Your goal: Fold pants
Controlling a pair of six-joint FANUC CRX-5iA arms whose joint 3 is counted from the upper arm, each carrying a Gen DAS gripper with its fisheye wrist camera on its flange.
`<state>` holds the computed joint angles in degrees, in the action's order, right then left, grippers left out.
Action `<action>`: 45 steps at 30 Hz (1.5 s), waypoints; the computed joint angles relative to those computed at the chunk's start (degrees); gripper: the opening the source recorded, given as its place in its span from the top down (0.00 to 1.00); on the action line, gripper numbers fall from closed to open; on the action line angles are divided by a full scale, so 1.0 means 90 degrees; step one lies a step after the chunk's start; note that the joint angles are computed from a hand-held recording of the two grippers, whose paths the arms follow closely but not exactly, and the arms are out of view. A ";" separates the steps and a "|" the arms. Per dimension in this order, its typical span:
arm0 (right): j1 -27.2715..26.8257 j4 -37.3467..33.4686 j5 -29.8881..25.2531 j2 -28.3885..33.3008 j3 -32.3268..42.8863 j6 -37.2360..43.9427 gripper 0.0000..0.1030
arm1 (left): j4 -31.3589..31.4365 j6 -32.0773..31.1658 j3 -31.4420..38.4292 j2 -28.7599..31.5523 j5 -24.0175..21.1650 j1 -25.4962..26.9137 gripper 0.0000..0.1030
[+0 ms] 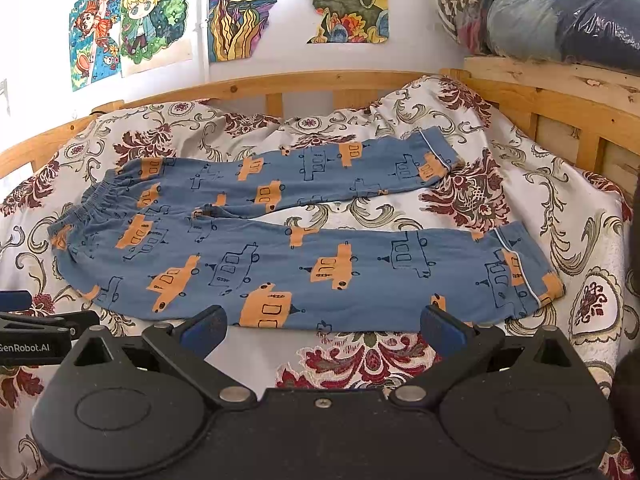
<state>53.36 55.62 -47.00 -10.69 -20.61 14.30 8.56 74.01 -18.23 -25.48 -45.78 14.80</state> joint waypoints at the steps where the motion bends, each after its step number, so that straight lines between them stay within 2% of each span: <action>1: 0.0001 0.0000 0.0000 -0.0001 -0.0003 -0.0003 0.01 | 0.0006 0.0000 -0.0006 -0.0003 0.0004 0.0003 0.00; 18: 0.0011 -0.0056 -0.0012 0.0014 -0.0011 0.0026 0.01 | -0.0073 0.0082 0.0024 0.0026 -0.0087 -0.0031 0.00; 25: -0.0135 -0.0409 -0.0010 0.0077 0.0355 0.0777 0.01 | 0.0143 -0.0218 0.0312 0.0281 -0.0383 0.0070 0.00; 29: -0.0429 -0.0815 0.0382 0.0057 0.0629 0.1719 0.01 | 0.0458 -0.0557 0.0722 0.0611 -0.0456 0.0148 0.00; 34: -0.0901 -0.1962 0.0690 0.0297 0.1410 0.3277 0.01 | 0.0805 -0.1240 0.1602 0.1259 -0.0714 0.0226 0.00; 40: -0.1550 -0.3514 0.0469 0.1093 0.2910 0.5331 0.01 | 0.0591 -0.1980 0.3157 0.2389 -0.1107 0.0150 0.00; 45: -0.2087 -0.4929 -0.0139 0.2101 0.4599 0.7396 0.01 | 0.0532 -0.2530 0.4180 0.3307 -0.1191 0.0053 0.00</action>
<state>34.57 11.26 -48.25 8.22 20.79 80.87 13.35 51.24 19.39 4.29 -56.50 15.27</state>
